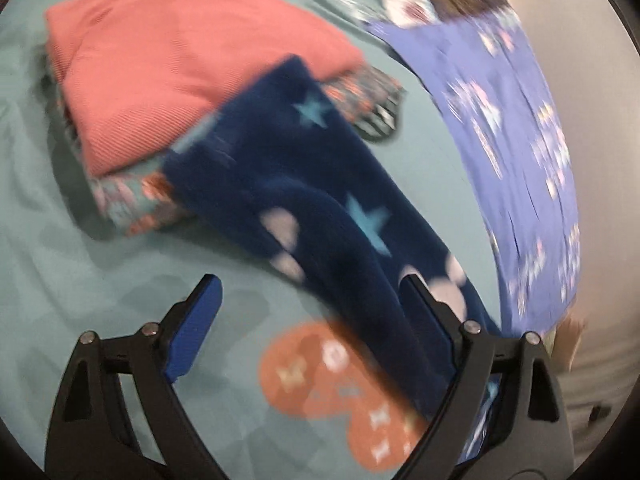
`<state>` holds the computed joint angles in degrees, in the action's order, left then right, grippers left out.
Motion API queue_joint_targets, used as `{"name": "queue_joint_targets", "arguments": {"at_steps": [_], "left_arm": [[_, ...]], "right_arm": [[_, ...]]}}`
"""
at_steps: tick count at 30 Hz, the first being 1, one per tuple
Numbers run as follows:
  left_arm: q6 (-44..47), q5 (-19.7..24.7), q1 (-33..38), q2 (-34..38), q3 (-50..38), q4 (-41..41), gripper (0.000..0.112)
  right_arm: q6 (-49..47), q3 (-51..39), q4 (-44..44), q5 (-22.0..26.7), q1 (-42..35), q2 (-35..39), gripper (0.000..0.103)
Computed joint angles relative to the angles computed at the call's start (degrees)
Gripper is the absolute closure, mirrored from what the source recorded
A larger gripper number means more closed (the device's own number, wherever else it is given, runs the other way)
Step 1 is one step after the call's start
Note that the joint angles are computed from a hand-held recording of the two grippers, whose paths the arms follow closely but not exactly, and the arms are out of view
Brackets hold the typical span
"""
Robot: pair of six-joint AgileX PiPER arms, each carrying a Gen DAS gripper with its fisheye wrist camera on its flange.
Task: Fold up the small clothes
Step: 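Grasp the sleeve cuff nearest the left gripper and lift it, then fold the held sleeve across the pajama body with the left gripper, release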
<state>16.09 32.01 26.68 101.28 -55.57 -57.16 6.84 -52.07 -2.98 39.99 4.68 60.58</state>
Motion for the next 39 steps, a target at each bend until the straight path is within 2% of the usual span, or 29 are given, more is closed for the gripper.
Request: {"name": "queue_joint_targets", "arguments": {"at_steps": [2,4,5,6,7,9,11,15,19,23,27,29,32,35,37,39], "left_arm": [[-1.9,-3.0,-0.7,1.5,-0.8,0.7,0.023],[0.5,-4.3,-0.5,3.5,-2.1,-2.0,0.041],[0.6,-4.1,-0.7,4.2,-2.9,-2.2,0.064],[-0.8,-3.8,-1.0,4.7,-4.0,-1.0,0.093],[-0.8,-3.4,-0.9,5.0,-4.8,-1.2,0.103],[0.6,-4.3,-1.3,3.1,-4.6,-2.7,0.103],[-1.7,-6.5,-3.8,-0.7,-5.4,1.4,0.103],[-7.6,-6.9,-9.9,-7.7,-9.8,11.8,0.103],[-16.6,-5.8,-20.1,-12.2,-18.0,26.7,0.103],[-18.6,-3.1,-30.9,-13.6,-25.3,33.7,0.103],[-20.9,-1.4,-45.0,-12.6,-30.9,41.1,0.103],[-20.2,-0.8,-50.0,-11.5,-32.0,41.5,0.103],[-19.5,1.1,-57.3,-7.4,-35.4,41.8,0.103],[-22.1,3.0,-63.5,-2.4,-38.5,45.5,0.102],[-22.8,6.1,-66.3,1.2,-41.0,47.1,0.094],[-20.4,7.9,-66.7,2.3,-41.5,45.3,0.076]], "right_arm": [[0.0,0.2,-0.1,-0.6,0.2,0.7,0.0],[0.0,0.5,-0.5,-1.3,0.4,1.2,0.0],[0.6,0.7,-1.6,-1.7,0.9,1.5,0.0],[1.2,0.9,-2.7,-2.0,1.3,1.7,0.0],[1.9,1.1,-3.9,-2.3,1.7,1.9,0.0],[3.0,1.8,-5.9,-3.2,2.0,1.9,0.0],[2.2,2.2,-5.7,-3.8,1.3,2.0,0.0],[-1.2,2.9,-2.3,-4.5,-1.4,2.0,0.0],[-6.4,3.4,3.3,-4.4,-5.5,1.3,0.0],[-10.9,4.0,6.9,-4.0,-9.7,-0.2,0.0],[-16.9,4.5,11.9,-3.1,-15.0,-1.4,0.0],[-22.0,4.6,16.6,-1.8,-19.1,-1.6,0.0],[-26.8,4.8,21.1,-0.5,-23.5,-1.2,0.0],[-31.4,5.2,25.6,1.5,-28.5,-0.5,0.0],[-34.4,5.0,28.2,3.2,-31.7,0.5,0.0],[-37.9,4.9,31.0,5.0,-35.3,1.6,0.0]]}}
